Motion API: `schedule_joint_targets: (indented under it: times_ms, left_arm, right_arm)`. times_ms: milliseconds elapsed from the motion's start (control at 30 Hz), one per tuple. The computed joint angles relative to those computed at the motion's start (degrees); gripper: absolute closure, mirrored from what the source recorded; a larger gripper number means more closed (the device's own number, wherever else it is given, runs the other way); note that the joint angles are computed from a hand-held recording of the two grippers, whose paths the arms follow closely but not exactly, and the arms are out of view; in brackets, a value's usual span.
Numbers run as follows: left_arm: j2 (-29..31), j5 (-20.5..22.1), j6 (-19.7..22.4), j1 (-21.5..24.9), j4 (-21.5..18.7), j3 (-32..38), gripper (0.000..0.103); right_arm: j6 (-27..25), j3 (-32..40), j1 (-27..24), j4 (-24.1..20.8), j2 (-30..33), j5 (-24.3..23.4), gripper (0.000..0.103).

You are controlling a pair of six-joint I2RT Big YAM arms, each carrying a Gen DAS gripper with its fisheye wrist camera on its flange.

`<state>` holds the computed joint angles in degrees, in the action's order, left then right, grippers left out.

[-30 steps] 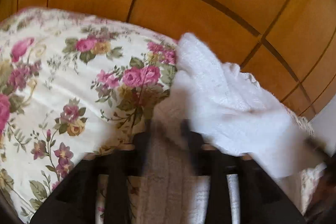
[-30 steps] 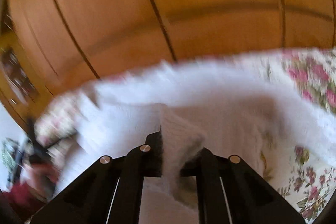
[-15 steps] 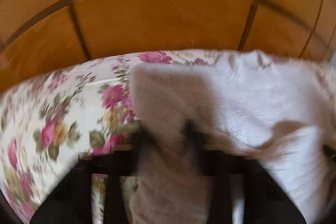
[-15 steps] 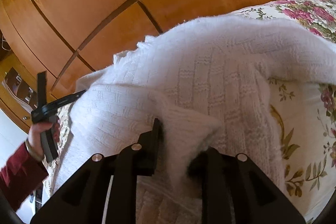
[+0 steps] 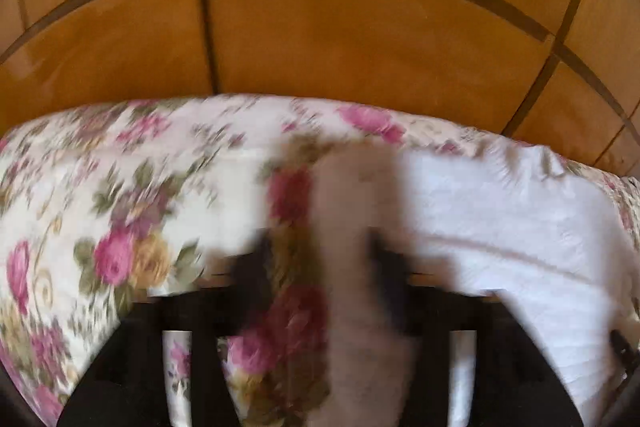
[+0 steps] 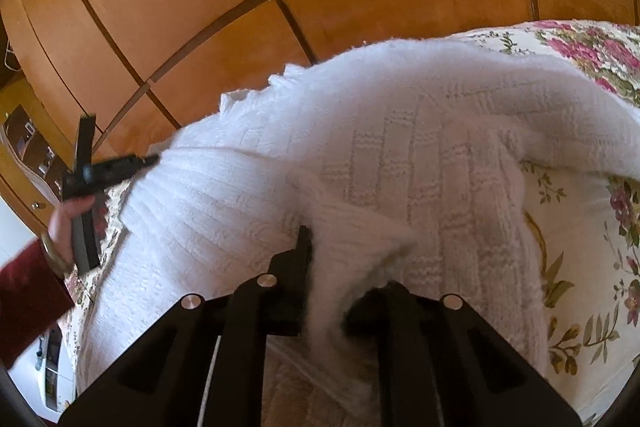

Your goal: Fold small clothes

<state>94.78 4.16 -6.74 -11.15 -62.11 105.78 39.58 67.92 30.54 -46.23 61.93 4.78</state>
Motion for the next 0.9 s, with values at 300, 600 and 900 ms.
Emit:
schedule_joint_targets:
  times_ms: [300, 600, 900]
  left_arm:
    - [-9.60, 4.42, 0.47, -2.19, 7.03, -13.46, 0.035]
    - [-9.17, 0.68, -5.16, 1.02, 8.86, -13.91, 0.090]
    - [-12.58, -0.85, -7.43, 2.12, 8.39, -16.79, 0.057]
  right_arm:
    - [0.22, -1.61, -1.15, 3.32, -1.15, -3.70, 0.056]
    - [0.68, -1.18, -0.13, 1.80, -1.31, 0.30, 0.051]
    - [-0.58, 0.42, 0.28, -0.15, 0.49, 1.03, 0.044]
